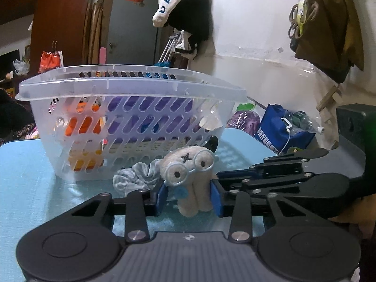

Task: Organize objects
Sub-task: 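Close both tools on the white plush toy with glasses, then lift the plush toy with both tools into the basket and open them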

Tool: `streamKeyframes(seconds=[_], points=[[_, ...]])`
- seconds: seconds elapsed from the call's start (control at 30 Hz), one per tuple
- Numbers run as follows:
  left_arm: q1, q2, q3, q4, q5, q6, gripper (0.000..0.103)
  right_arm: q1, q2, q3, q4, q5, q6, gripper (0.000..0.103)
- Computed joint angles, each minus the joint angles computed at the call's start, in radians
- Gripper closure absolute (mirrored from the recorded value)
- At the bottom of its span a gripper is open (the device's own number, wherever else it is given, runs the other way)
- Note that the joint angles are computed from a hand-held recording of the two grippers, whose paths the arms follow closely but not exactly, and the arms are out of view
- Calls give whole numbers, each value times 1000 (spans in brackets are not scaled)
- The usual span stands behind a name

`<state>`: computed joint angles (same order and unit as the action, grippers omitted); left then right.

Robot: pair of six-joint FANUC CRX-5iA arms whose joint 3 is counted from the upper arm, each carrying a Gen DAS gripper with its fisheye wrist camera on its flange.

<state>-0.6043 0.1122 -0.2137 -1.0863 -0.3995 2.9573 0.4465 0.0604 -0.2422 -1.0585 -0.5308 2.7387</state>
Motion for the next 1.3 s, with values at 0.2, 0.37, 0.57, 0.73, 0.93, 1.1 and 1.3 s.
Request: streamKeyframes(seconds=[0.2, 0.37, 0.57, 0.73, 0.93, 1.1, 1.3], points=[[-47, -55, -72, -108, -14, 109, 64, 24, -91, -85, -41, 50, 97, 88], [-175, -116, -168, -368, -115, 423, 73, 1, -145, -139, -183, 39, 267, 89], [-189, -123, -184, -401, -127, 446, 73, 25, -158, -137, -204, 52, 297, 90], [-208, -107, -183, -397, -167, 437, 72, 61, -158, -148, -195, 94, 297, 90], [-311, -75, -175, -456, -335, 462, 75, 50, -181, -173, -254, 100, 367, 90], [-345, -95, -190, -498, -377, 493, 75, 53, -215, -187, -279, 104, 409, 91], [-382, -130, -195, -528, -433, 481, 75, 64, -254, -178, -280, 116, 423, 91]])
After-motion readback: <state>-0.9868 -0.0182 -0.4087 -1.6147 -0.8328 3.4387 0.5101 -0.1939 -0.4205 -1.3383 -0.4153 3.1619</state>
